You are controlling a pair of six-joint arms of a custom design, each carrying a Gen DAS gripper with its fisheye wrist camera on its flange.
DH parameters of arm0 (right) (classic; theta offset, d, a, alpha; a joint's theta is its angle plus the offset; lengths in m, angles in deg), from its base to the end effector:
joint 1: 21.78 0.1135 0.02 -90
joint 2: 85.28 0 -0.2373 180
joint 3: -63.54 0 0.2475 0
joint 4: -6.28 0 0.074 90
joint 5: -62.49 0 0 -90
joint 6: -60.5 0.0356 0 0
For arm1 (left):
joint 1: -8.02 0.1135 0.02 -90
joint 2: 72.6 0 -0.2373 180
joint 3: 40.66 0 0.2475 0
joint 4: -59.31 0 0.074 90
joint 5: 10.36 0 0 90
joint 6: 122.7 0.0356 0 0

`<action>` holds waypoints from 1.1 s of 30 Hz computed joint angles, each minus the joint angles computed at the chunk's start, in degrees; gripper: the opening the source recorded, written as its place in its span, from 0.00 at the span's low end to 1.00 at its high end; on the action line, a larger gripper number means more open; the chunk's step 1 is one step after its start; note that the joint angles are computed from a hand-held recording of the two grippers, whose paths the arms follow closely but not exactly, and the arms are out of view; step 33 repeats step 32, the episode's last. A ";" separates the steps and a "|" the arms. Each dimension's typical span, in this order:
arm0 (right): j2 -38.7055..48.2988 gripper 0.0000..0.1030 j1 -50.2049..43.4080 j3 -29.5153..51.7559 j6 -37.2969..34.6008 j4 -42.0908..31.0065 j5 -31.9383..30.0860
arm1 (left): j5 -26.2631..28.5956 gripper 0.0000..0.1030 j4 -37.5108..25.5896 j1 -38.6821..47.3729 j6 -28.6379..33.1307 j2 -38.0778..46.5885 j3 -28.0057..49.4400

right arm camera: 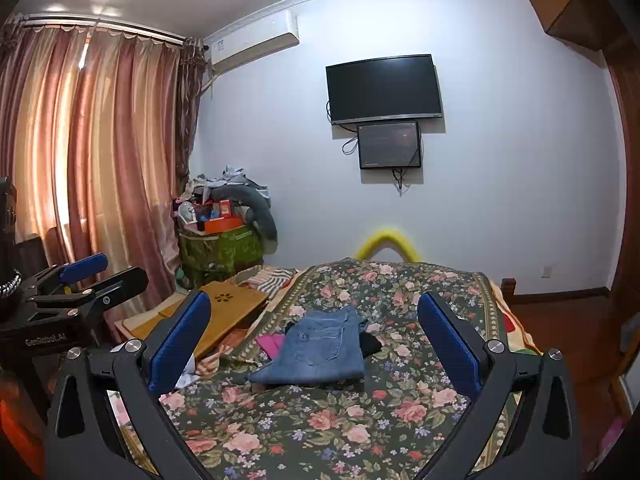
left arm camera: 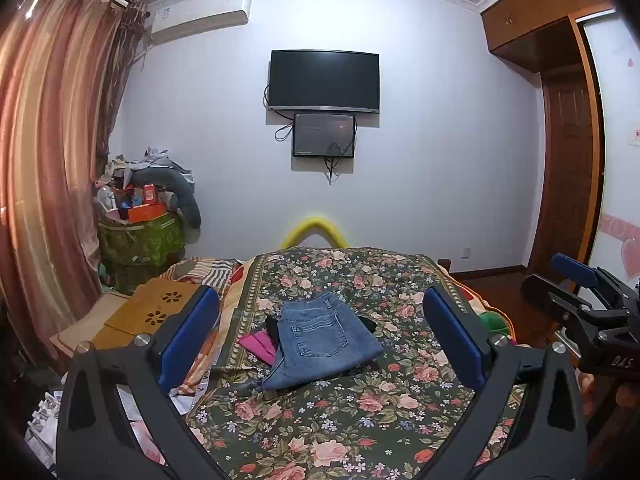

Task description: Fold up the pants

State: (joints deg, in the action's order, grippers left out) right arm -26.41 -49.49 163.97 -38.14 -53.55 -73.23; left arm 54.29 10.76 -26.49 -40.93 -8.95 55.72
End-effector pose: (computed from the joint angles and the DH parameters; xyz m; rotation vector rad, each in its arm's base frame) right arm 0.1680 -0.0595 0.4498 -0.2325 1.7865 0.3017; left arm 0.1941 -0.1149 0.4310 0.1109 1.8179 -0.1186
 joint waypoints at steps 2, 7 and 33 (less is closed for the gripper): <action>0.02 1.00 -0.07 -0.07 0.10 0.17 -0.06 | 0.17 1.00 -0.08 0.06 -0.02 0.02 0.04; 0.46 1.00 0.22 0.56 0.23 -0.22 0.37 | 0.91 1.00 -0.46 0.50 0.00 0.28 0.54; 0.42 1.00 2.08 0.64 0.05 -1.14 2.24 | 6.82 1.00 -0.24 3.17 0.34 0.60 0.20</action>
